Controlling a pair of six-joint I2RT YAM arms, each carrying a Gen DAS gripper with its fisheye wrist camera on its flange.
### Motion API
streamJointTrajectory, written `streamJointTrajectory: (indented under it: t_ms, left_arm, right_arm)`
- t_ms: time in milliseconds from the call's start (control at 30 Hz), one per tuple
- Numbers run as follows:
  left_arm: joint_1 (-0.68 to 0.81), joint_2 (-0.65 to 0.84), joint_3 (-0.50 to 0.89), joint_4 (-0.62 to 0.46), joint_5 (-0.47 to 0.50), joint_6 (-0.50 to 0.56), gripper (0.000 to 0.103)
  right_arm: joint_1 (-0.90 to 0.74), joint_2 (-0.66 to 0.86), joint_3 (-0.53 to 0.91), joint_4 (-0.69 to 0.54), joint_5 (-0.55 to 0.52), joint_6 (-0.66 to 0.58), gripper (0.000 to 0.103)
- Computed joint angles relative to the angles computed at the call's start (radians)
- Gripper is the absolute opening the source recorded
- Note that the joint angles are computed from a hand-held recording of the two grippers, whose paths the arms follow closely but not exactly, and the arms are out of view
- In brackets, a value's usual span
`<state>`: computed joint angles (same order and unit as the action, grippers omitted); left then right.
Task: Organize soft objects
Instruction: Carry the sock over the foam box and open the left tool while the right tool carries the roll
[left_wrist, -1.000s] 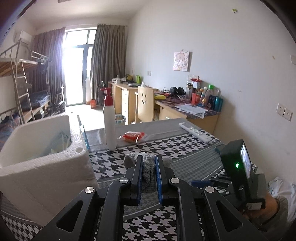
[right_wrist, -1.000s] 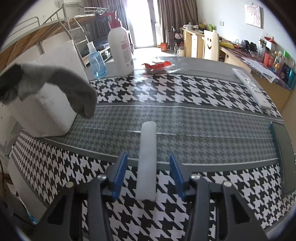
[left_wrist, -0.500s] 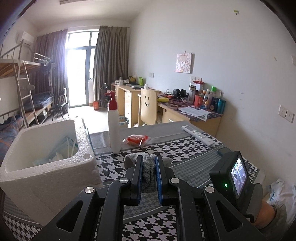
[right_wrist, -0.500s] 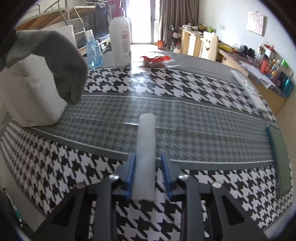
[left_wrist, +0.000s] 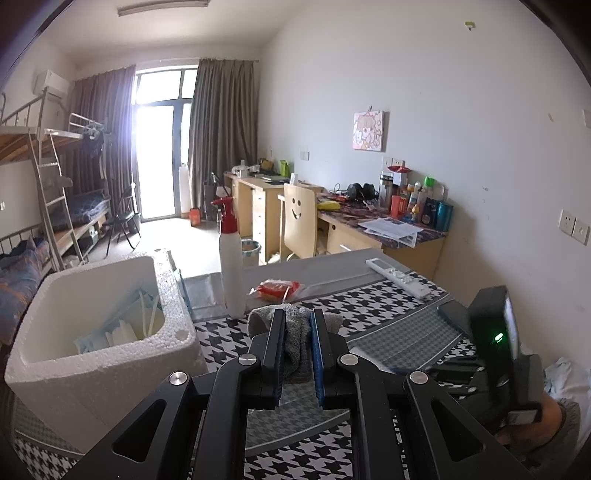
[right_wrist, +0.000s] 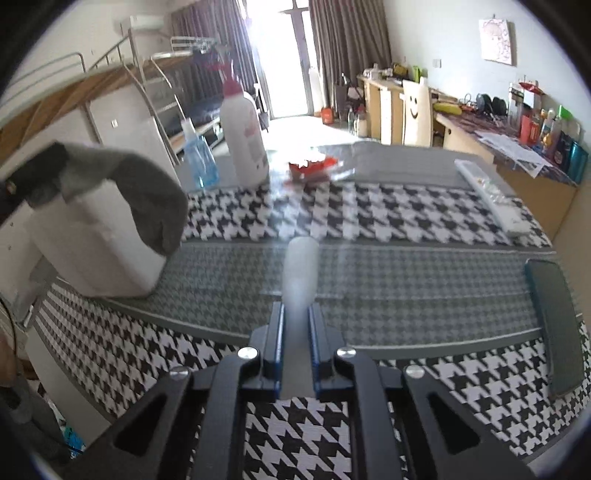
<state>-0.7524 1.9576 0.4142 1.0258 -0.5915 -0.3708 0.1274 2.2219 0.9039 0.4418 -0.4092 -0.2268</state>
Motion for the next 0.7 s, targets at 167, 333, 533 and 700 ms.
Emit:
streamJointTrajectory:
  t_ms: [167, 333, 533, 700]
  left_arm:
    - [-0.003, -0.018, 0.004, -0.014, -0.007, 0.009, 0.014]
    - [-0.009, -0.039, 0.000, -0.023, -0.033, 0.010, 0.014]
    - [-0.003, -0.077, 0.002, -0.052, -0.063, 0.017, 0.014]
    - [0.002, -0.101, 0.004, -0.067, -0.087, 0.029, 0.014]
  right_arm:
    - [-0.014, -0.060, -0.043, 0.035, -0.032, 0.023, 0.015]
    - [-0.022, -0.127, -0.090, 0.073, -0.064, 0.040, 0.015]
    - [-0.019, -0.176, -0.119, 0.108, -0.082, 0.048, 0.015]
    - [-0.027, -0.199, -0.128, 0.123, -0.099, 0.048, 0.015]
